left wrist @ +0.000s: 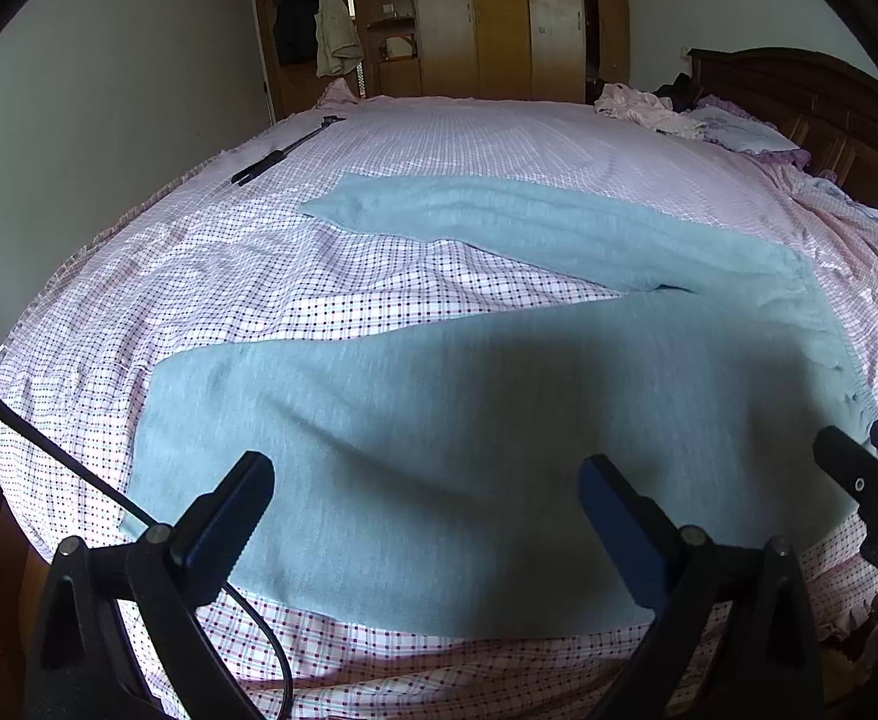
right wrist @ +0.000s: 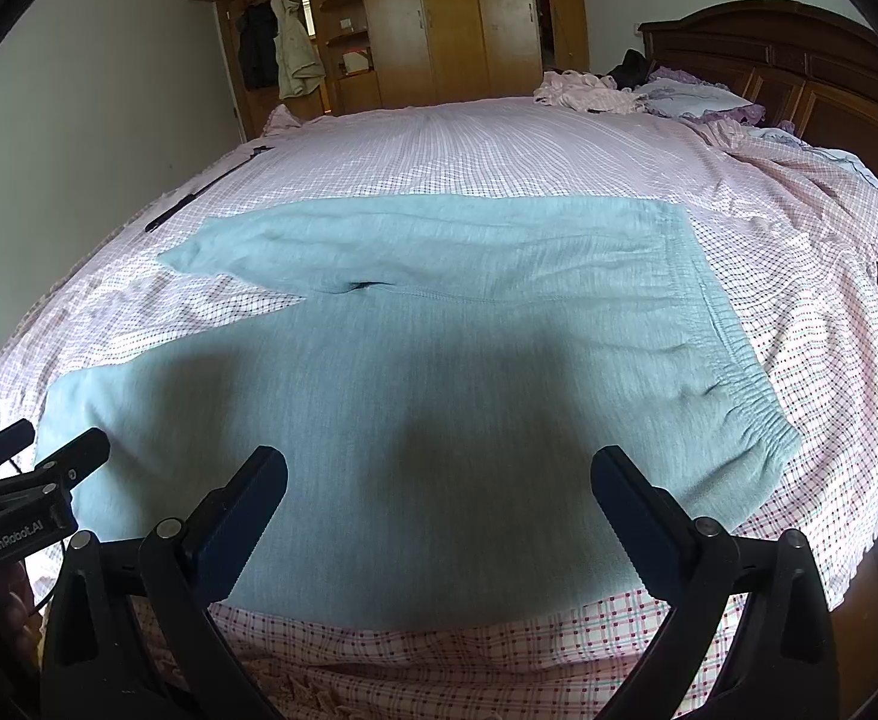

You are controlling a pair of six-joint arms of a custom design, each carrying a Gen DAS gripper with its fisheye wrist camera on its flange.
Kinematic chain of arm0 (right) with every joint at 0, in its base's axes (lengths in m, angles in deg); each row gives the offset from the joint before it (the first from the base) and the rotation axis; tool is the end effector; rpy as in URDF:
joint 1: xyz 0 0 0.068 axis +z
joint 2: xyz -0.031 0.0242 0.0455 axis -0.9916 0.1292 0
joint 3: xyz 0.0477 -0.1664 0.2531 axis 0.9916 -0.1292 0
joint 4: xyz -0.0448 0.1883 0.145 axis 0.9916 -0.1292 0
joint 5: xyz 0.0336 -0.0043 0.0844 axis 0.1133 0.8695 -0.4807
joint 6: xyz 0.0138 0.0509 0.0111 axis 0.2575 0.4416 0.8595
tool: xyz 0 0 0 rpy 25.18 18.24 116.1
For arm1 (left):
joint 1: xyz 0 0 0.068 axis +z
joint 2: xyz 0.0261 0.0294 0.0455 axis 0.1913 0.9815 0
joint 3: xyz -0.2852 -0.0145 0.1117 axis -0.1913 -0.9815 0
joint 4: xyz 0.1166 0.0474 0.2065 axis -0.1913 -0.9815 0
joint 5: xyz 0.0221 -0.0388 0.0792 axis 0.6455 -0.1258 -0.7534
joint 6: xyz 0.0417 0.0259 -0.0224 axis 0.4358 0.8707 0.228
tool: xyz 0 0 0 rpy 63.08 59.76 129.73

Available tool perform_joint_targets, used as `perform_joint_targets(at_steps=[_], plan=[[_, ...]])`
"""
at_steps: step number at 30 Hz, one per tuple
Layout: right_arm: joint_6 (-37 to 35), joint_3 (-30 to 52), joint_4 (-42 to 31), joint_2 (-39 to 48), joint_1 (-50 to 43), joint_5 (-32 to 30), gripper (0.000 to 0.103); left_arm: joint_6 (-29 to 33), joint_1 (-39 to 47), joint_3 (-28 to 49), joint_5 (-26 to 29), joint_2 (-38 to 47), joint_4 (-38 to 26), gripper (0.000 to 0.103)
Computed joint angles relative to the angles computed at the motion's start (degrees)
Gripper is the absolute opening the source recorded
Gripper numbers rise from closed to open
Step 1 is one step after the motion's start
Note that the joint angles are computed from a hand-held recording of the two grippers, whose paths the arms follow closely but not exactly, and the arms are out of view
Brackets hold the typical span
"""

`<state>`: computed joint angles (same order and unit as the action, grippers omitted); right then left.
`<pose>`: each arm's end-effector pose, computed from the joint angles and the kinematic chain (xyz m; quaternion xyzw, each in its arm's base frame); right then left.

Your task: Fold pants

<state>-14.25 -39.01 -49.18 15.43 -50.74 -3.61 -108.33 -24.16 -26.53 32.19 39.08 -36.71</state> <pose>0.2049 0.1214 0.2633 -0.0817 0.9094 0.1136 0.3917 0.1401 -0.0722 0.2746 -0.1308 0.9113 0.0981 0.3780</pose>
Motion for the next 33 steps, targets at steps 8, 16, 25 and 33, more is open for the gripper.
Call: perform_joint_targets(at_steps=[8,16,25,33], plan=[[0.0,0.0,0.1,0.0,-0.1,-0.1,0.098,0.1,0.5,-0.7,0.1,-0.4,0.2,0.103],[0.1,0.0,0.0,0.1,0.0,-0.2,0.098,0.0,1.3,-1.0,0.6,-0.5,0.3,0.103],[0.1,0.0,0.1,0.1,0.0,-0.2,0.098,-0.3,1.9,-0.9,1.3,-0.5,0.1,0.103],[0.1,0.0,0.1,0.2,0.0,-0.2,0.098,0.0,2.1,-0.9,1.5,-0.3,0.3,0.103]])
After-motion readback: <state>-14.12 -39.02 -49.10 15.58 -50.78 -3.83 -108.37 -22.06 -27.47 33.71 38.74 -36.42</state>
